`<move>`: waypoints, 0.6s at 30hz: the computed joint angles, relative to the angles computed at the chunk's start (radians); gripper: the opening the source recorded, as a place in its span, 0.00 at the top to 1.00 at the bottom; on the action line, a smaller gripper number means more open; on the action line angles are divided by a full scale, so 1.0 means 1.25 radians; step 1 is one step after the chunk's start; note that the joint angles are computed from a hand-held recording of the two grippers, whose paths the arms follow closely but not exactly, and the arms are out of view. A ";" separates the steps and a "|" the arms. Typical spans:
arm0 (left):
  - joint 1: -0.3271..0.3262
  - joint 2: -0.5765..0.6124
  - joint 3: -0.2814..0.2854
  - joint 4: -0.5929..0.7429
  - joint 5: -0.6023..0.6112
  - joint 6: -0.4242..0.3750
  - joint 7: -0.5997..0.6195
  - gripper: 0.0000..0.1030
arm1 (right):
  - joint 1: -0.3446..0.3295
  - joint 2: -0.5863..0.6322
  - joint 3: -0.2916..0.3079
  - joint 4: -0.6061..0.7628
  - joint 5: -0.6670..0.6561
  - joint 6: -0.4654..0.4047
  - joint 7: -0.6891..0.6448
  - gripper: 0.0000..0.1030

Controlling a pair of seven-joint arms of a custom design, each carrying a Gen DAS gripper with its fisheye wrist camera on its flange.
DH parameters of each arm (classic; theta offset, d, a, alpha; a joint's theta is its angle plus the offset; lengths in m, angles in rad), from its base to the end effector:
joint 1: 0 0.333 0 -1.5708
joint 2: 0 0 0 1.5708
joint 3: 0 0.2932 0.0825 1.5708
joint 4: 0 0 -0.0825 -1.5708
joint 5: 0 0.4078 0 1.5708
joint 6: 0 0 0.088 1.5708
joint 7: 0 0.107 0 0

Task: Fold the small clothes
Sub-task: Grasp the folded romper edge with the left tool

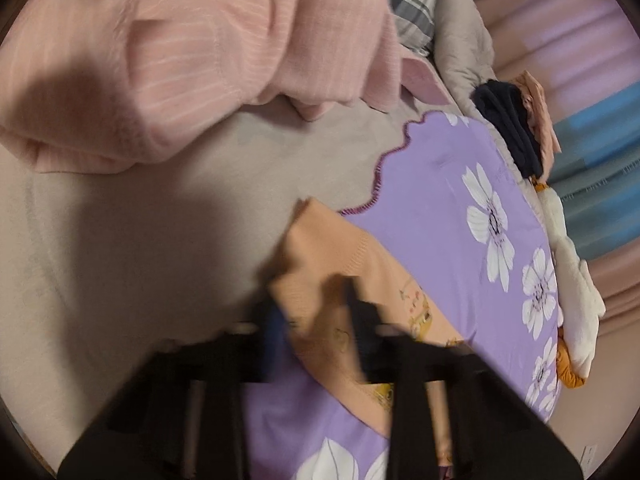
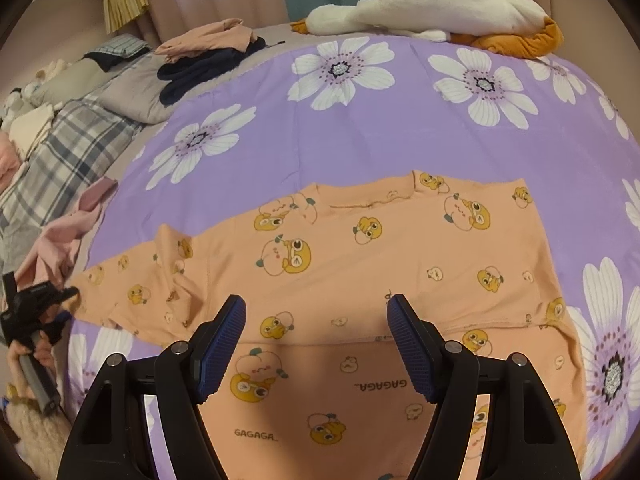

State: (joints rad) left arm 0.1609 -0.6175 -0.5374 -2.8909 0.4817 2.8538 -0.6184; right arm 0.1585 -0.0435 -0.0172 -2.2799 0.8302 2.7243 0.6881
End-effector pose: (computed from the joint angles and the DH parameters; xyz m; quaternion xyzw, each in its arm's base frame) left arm 0.3677 -0.1393 0.3381 -0.9373 0.0872 -0.3058 0.1429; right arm 0.5601 0.0520 0.3798 -0.7690 0.5463 -0.1023 0.3160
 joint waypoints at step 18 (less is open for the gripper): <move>0.062 -0.015 -0.125 0.172 0.285 -0.063 -0.112 0.93 | -0.005 -0.011 -0.008 -0.009 0.023 -0.007 -0.017 0.30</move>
State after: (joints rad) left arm 0.2379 -0.6368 -0.6938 -2.6763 0.8381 2.7747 -0.7587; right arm 0.1524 -0.0576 -0.0277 -2.2910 0.8591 2.7150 0.6666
